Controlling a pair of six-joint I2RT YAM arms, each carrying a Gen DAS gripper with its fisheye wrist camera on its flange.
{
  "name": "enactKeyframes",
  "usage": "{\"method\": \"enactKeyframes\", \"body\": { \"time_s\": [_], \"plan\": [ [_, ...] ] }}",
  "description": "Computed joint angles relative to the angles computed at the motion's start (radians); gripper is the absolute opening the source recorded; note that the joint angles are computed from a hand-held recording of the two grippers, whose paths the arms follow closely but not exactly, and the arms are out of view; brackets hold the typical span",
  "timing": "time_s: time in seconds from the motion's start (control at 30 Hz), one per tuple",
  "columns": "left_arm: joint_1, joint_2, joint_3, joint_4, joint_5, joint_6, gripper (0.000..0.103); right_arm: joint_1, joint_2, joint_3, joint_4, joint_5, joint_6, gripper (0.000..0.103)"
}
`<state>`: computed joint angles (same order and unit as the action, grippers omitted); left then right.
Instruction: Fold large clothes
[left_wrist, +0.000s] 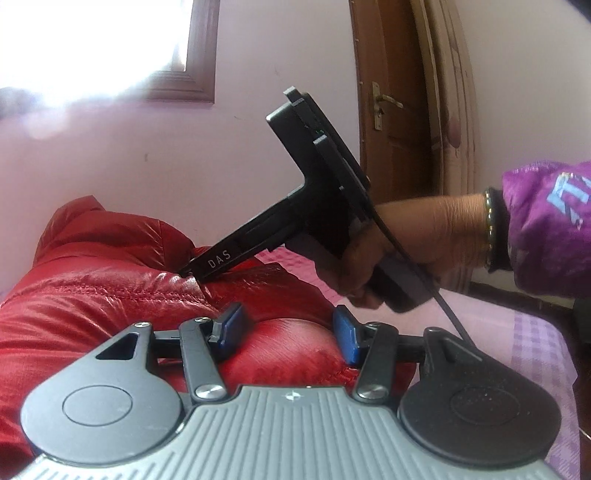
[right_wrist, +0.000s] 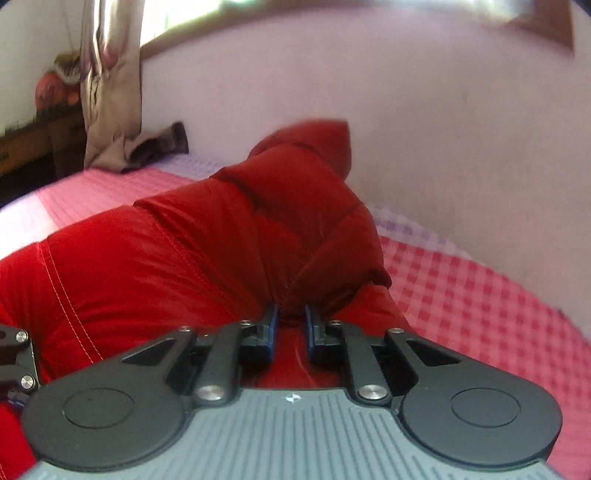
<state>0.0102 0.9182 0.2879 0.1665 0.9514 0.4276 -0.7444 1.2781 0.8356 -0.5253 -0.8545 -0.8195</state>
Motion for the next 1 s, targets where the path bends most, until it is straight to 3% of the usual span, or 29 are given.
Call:
{"method": "enactKeyframes", "body": {
  "time_s": [0.23,0.4,0.47,0.57,0.7,0.8,1.0],
  "plan": [
    [0.004,-0.021,0.026,-0.087,-0.011,0.044,0.053,-0.077,0.041,-0.079,0.126,-0.132,0.067,0.013],
    [0.040,-0.018,0.044,-0.142,0.005,0.086,0.055,-0.106,0.013,-0.013,-0.006,-0.146,0.085,0.015],
    [0.046,-0.015,0.057,-0.163,0.006,0.087,0.055,-0.150,-0.028,-0.009,-0.067,-0.170,0.041,0.016],
    [0.046,-0.021,0.063,-0.178,0.004,0.098,0.055,-0.224,-0.072,0.006,-0.251,-0.222,-0.142,0.016],
    [0.036,-0.036,0.068,-0.207,-0.012,0.103,0.055,-0.283,-0.100,-0.020,-0.360,-0.215,-0.319,0.016],
    [0.010,-0.041,0.082,-0.223,-0.039,0.099,0.055,-0.312,-0.100,-0.040,-0.370,-0.205,-0.363,0.016],
    [-0.040,-0.016,0.117,-0.228,-0.089,0.083,0.055,-0.289,-0.121,-0.114,-0.265,-0.189,-0.276,0.016]
  ]
}}
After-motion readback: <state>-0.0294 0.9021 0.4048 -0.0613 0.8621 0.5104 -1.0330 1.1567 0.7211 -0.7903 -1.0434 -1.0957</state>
